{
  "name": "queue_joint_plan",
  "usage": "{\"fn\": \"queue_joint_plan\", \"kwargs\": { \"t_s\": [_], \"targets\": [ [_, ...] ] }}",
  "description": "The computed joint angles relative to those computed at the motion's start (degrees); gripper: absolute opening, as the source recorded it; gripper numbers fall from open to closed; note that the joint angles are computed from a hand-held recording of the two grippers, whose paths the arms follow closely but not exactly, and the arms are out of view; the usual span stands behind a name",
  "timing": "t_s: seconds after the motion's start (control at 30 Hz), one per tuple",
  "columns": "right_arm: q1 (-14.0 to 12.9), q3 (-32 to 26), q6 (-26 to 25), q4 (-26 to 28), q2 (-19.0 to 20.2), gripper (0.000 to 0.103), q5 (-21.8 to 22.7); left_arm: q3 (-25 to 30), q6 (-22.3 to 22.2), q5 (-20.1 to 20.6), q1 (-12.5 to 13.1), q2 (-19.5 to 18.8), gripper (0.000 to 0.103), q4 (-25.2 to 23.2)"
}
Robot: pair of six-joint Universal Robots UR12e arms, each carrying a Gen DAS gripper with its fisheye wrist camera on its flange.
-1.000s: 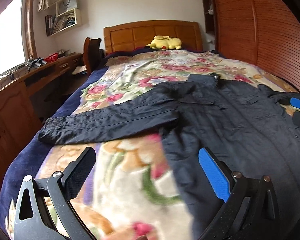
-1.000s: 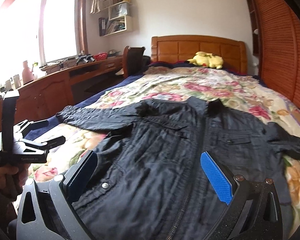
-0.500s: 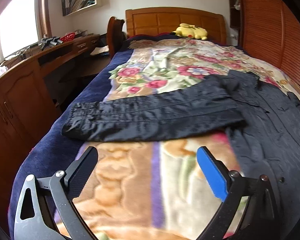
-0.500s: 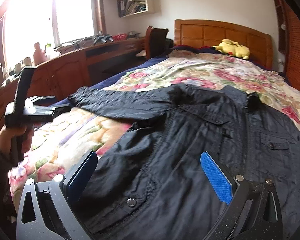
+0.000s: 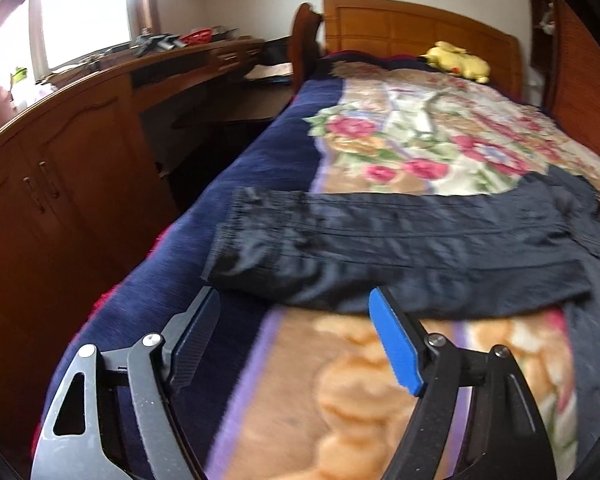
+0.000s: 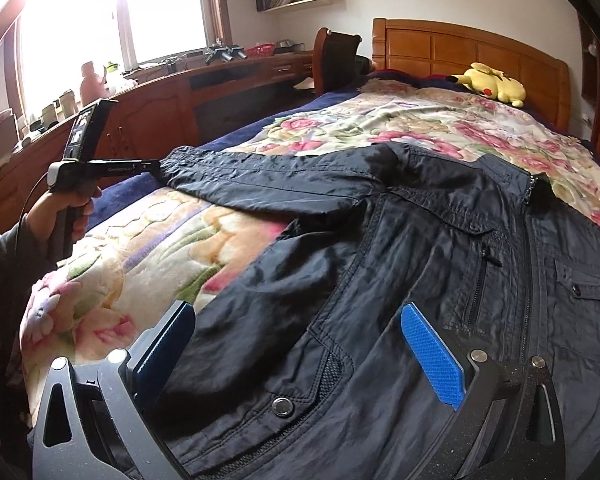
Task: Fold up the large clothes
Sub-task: 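Move the left tool to the jacket sleeve cuff and close on it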
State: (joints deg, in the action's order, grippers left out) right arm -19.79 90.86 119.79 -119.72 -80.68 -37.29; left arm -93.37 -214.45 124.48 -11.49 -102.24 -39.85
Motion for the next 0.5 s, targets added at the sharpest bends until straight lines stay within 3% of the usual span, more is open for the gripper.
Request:
{"fn": "queue_joint_plan", "kwargs": {
  "t_s": [0.27, 0.4, 0.5],
  "targets": [
    [-1.46, -0.86, -2.91, 5.41, 0.25, 0.103, 1.59, 0.45, -3.82, 0.99, 2.51, -0.54, 0.077, -3.54],
    [-2.38, -0.99, -4.61, 8.38, -0.23, 0.103, 2.03, 0.16, -6.14, -1.04, 4.05, -0.54, 0.077, -4.33],
    [-1.32, -0.65, -3.31, 6.21, -0.12, 0.103, 1.75, -0.38, -6.65, -3.54, 5.12, -0.63, 0.066, -3.51]
  ]
}}
